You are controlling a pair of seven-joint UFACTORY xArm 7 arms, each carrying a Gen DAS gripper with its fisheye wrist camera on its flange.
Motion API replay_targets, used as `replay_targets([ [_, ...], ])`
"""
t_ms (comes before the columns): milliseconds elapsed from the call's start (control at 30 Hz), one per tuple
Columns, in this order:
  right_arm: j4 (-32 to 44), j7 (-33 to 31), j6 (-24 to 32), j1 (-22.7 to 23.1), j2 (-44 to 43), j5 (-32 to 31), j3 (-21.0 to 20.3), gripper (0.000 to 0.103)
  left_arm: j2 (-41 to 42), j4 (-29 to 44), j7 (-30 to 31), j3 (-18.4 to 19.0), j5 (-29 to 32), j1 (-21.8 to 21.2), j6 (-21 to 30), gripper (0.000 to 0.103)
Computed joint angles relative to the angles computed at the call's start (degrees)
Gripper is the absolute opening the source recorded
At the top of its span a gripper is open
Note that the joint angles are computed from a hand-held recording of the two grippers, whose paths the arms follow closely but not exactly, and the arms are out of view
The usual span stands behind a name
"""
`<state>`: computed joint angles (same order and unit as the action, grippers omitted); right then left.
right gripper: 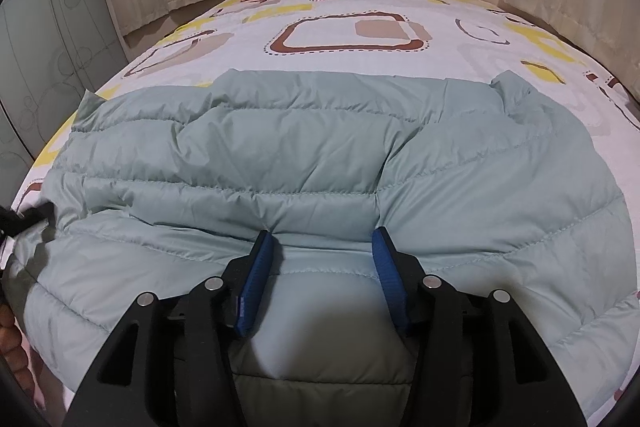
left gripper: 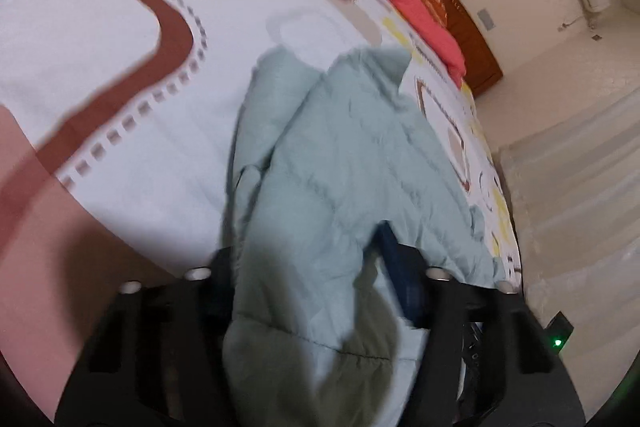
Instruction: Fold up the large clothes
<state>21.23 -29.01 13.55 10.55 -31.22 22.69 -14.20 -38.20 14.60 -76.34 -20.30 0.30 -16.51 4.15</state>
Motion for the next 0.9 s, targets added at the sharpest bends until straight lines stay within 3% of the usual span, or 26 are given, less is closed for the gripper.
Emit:
replay_targets([
  [33,0.4,-0.2,0.9,0.1,-0.3,0.3,-0.6,0.055,-0.3,0.3,-1.0,-2.3,0.6,1.7,0.8,0.054],
  [133,1.3,-0.9,4.1,-0.4,-2.4,1.8,-2.6,0.06,-0.5,0.4,-2.0,-4.1,1.9,3.1,1.1,0.054],
  [333,2.9,-3.4,6.7,-5.1,-4.8,3.7,-6.9,0.067,-1.4,-0.9,-3.0,-3.1,2.3,2.2,0.5,0.054],
  [467,6.4,-5.1,9.3,-8.7,-3.1,7.2,-12.4,0.07,-2.3,-1.1,-4.2,-4.0,2.4,2.1,1.0,0.055],
  [600,10.8,-8.4,12.1,-9.5,2.1,13.8,-18.4,0.073,-2.1,-1.3,-5.1,-4.4,2.9,2.9,0.0,0.055],
  [700,15.1,-11.5,20.2,-7.8,7.6,22.4,-25.2,0.073,-2.7,-2.1,-6.1,-4.8,2.7,2.7,-0.9,0.056],
  [833,19.1,-15.5,30.6,-5.3,14.2,32.6,-30.9,0.076,-3.0,-2.5,-7.0,-5.2,2.6,2.8,-1.6,0.06],
  [900,18.7,-17.2,30.7,-6.6,14.2,34.2,-29.1,0.078,-3.1,-2.4,-7.4,-5.6,2.7,3.1,-1.7,0.063],
])
